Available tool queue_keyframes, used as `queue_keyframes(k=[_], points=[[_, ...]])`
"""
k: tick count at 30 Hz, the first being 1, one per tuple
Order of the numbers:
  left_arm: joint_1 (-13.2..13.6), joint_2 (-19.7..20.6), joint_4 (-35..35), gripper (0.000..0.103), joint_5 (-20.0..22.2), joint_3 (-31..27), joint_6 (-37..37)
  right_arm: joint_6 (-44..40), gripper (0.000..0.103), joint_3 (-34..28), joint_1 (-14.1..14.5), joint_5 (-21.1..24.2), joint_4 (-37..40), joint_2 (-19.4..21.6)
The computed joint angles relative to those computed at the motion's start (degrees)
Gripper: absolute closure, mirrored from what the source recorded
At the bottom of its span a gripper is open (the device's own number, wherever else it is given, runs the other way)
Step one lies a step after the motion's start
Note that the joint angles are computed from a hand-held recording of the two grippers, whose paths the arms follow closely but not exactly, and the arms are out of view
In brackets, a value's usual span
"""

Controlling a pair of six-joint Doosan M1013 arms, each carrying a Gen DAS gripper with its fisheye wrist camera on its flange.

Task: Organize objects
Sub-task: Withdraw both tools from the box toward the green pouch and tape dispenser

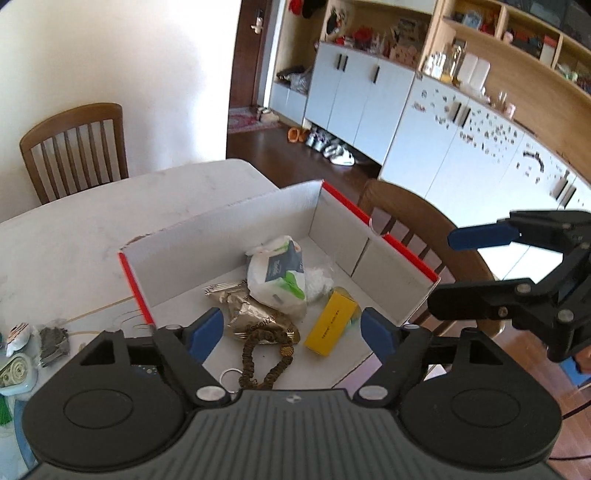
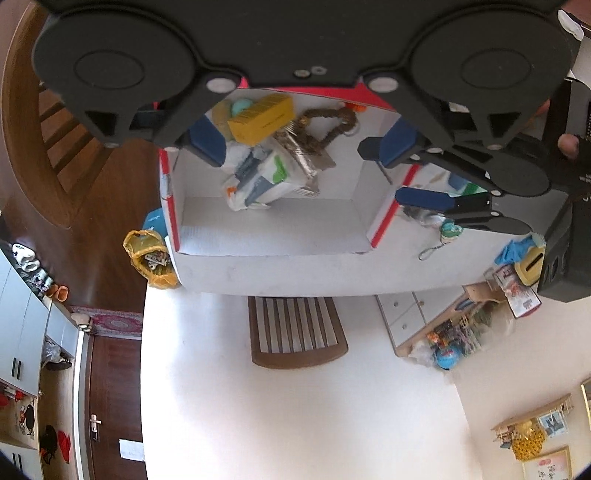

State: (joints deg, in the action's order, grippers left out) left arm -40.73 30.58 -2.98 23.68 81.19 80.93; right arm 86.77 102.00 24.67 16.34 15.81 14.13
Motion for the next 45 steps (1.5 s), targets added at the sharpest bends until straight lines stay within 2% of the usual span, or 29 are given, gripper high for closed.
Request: queue_keyframes(k=[7, 9, 10, 11, 16, 19, 22, 25, 29, 36, 39, 42, 45], points=[[0.8, -2.92, 3.02, 0.014, -3.76, 3.65, -3.95, 5.31, 0.005, 0.73, 1.81, -3.88, -2.73, -0.56], [1.17, -3.78, 5.53, 0.009, -4.98, 4.88, -6.53, 8.4, 0.002, 0.65, 2.42, -4.92, -5.24, -0.59], [1.36, -4.18, 6.81, 0.002, -5.47, 5.44, -7.98, 9.78, 0.001, 0.58, 2.77, -5.48, -6.27, -0.57], [1.58, -4.64, 8.62, 0.0, -6.06, 6.09, -9.97, 11.52, 0.001, 0.41, 3.08, -5.98, -7.64, -0.5], [2.96, -6.41, 14.12, 0.0, -7.89, 8.52, -14.99, 19.06, 0.001, -0.78, 4.93, -7.68, -13.18, 0.4], [4.06, -7.34, 15.6, 0.0, -8.56, 9.75, -16.27, 25.78, 0.001, -2.0, 6.11, -7.75, -18.89, 1.35], [5.4, -8.24, 14.58, 0.0, -9.53, 11.03, -15.31, 37.84, 0.001, -3.33, 7.5, -7.53, -30.85, 2.36], [6.75, -8.93, 15.77, 0.0, -10.42, 12.18, -16.3, 42.27, 0.001, -5.16, 8.66, -6.59, -35.06, 3.69], [8.87, -9.57, 14.82, 0.0, -11.32, 13.51, -15.91, 43.16, 0.001, -7.85, 9.98, -5.36, -35.36, 5.79], [12.08, -10.15, 21.17, 0.0, -12.54, 15.65, -21.93, 36.43, 0.001, -13.6, 11.79, -1.18, -28.65, 10.19], [13.58, -10.15, 17.33, 0.0, -13.29, 16.41, -17.74, 35.67, 0.001, -15.61, 12.28, 0.04, -27.19, 11.74], [14.62, -10.09, 22.77, 0.0, -14.03, 17.26, -22.13, 37.21, 0.001, -17.51, 12.74, 1.37, -28.58, 13.16], [15.79, -9.64, 15.04, 0.0, -14.15, 17.35, -14.35, 37.98, 0.002, -19.35, 13.11, 2.87, -29.03, 14.58]])
